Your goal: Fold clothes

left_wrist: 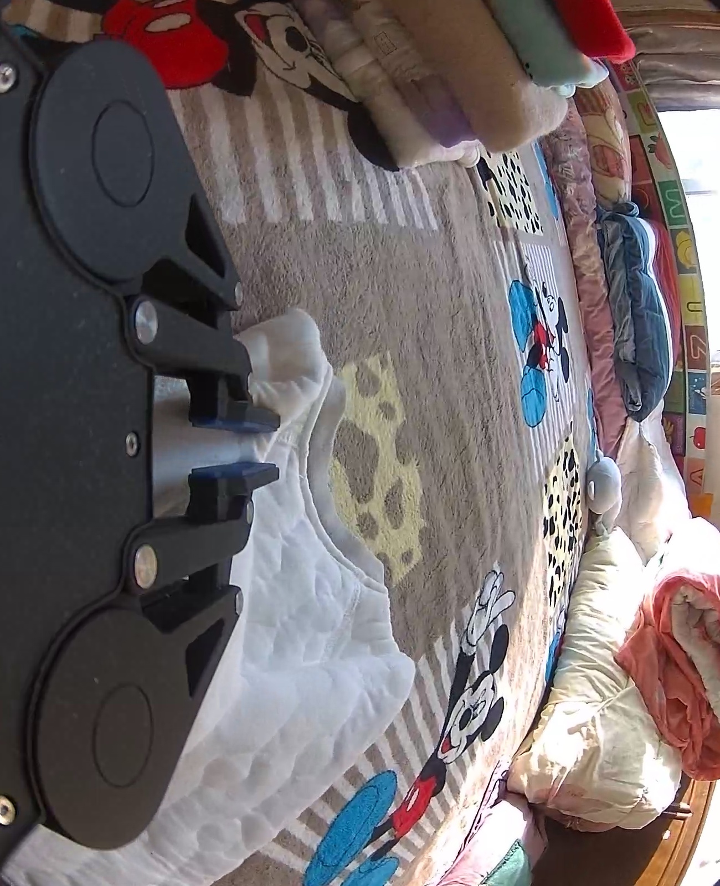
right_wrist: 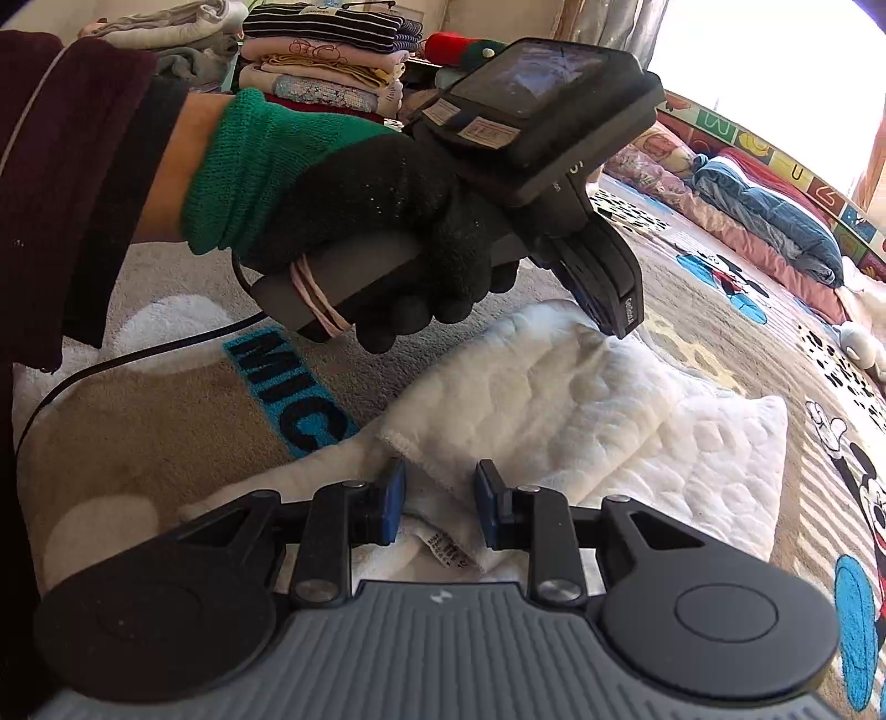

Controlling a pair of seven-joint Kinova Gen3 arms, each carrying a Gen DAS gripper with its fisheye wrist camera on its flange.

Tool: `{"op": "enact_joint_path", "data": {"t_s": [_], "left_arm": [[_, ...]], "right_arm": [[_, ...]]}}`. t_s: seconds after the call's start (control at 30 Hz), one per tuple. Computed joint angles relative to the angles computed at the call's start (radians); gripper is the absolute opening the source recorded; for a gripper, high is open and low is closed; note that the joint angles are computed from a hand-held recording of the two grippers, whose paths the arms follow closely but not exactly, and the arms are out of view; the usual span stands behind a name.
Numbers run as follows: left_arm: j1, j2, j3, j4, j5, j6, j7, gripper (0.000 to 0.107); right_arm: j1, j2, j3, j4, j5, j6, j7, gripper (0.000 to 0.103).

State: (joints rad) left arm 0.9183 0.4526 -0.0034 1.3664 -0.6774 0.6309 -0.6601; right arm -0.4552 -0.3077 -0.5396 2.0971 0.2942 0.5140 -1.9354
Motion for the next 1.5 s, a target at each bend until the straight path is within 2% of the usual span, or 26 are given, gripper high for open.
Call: {"op": "enact_joint_path", "data": {"t_s": [0.1, 0.17, 0.23, 0.3, 0.43, 0.5, 0.57, 0.67, 0.73, 0.83, 0.97, 1.03, 1.13, 1.2, 1.23, 1.3, 1.37, 1.43, 1.5], "left_arm": [[-0.011, 0.020, 0.008, -0.034, 0.020, 0.030, -0.022, 0.012], [-0.018, 0.037, 0.025, -0.067, 0.018, 0.070, -0.029, 0.012], [-0.016, 0.041, 0.061, -0.110, -0.023, 0.148, -0.021, 0.012], [0.014, 0.018, 0.058, -0.100, -0.087, 0.179, 0.044, 0.012], [0.164, -0.096, -0.088, 0.052, -0.178, 0.111, 0.206, 0.012], [0.187, -0.145, -0.084, 0.124, -0.245, 0.078, 0.266, 0.012], [0.149, -0.179, -0.025, 0.181, -0.281, 0.020, 0.261, 0.012], [0.077, -0.169, 0.058, 0.190, -0.245, -0.015, 0.170, 0.012], [0.047, -0.137, 0.085, 0.167, -0.222, 0.005, 0.147, 0.012], [0.020, -0.083, 0.084, 0.128, -0.170, 0.028, 0.121, 0.012], [-0.003, -0.062, 0.065, 0.124, -0.136, -0.018, 0.155, 0.011], [0.006, -0.043, 0.059, 0.086, -0.115, 0.018, 0.129, 0.010], [0.005, -0.022, 0.067, 0.020, -0.061, 0.087, 0.081, 0.009], [-0.005, -0.019, 0.084, -0.024, -0.018, 0.143, 0.057, 0.009], [0.009, -0.032, 0.075, -0.025, -0.021, 0.153, 0.069, 0.009], [0.064, -0.076, 0.034, 0.015, -0.073, 0.146, 0.138, 0.016], [0.071, -0.105, 0.042, 0.044, -0.103, 0.162, 0.189, 0.027], [0.068, -0.133, 0.055, 0.073, -0.125, 0.172, 0.237, 0.029], [0.054, -0.160, 0.071, 0.108, -0.138, 0.165, 0.281, 0.030]], "right_arm": [[0.007, -0.006, 0.001, 0.014, -0.007, -0.020, -0.018, 0.030], [0.029, -0.008, -0.026, 0.011, 0.005, -0.014, -0.045, 0.030], [0.041, -0.008, -0.042, 0.008, 0.011, -0.008, -0.072, 0.030], [0.036, -0.008, -0.036, 0.006, 0.006, -0.003, -0.081, 0.030], [0.023, -0.003, -0.026, -0.007, 0.003, 0.019, -0.081, 0.030], [0.036, 0.001, -0.051, -0.011, 0.028, 0.029, -0.104, 0.030], [0.047, 0.002, -0.075, -0.013, 0.056, 0.036, -0.132, 0.030], [0.056, 0.005, -0.099, -0.017, 0.089, 0.047, -0.171, 0.030], [0.065, 0.007, -0.120, -0.018, 0.119, 0.054, -0.206, 0.030], [0.083, 0.006, -0.156, -0.013, 0.168, 0.058, -0.269, 0.030], [0.088, 0.012, -0.184, -0.007, 0.224, 0.064, -0.332, 0.030], [0.098, 0.015, -0.228, 0.005, 0.256, 0.062, -0.399, 0.030], [0.088, 0.011, -0.226, 0.020, 0.281, 0.049, -0.442, 0.030], [0.100, 0.004, -0.253, 0.028, 0.307, 0.053, -0.489, 0.030], [0.099, 0.002, -0.260, 0.028, 0.312, 0.060, -0.503, 0.030], [0.085, 0.000, -0.254, 0.022, 0.307, 0.078, -0.507, 0.030], [0.066, 0.003, -0.253, 0.008, 0.311, 0.108, -0.493, 0.030], [0.059, 0.000, -0.264, -0.001, 0.333, 0.132, -0.494, 0.030], [0.035, -0.016, -0.240, -0.002, 0.327, 0.134, -0.482, 0.031]]}}
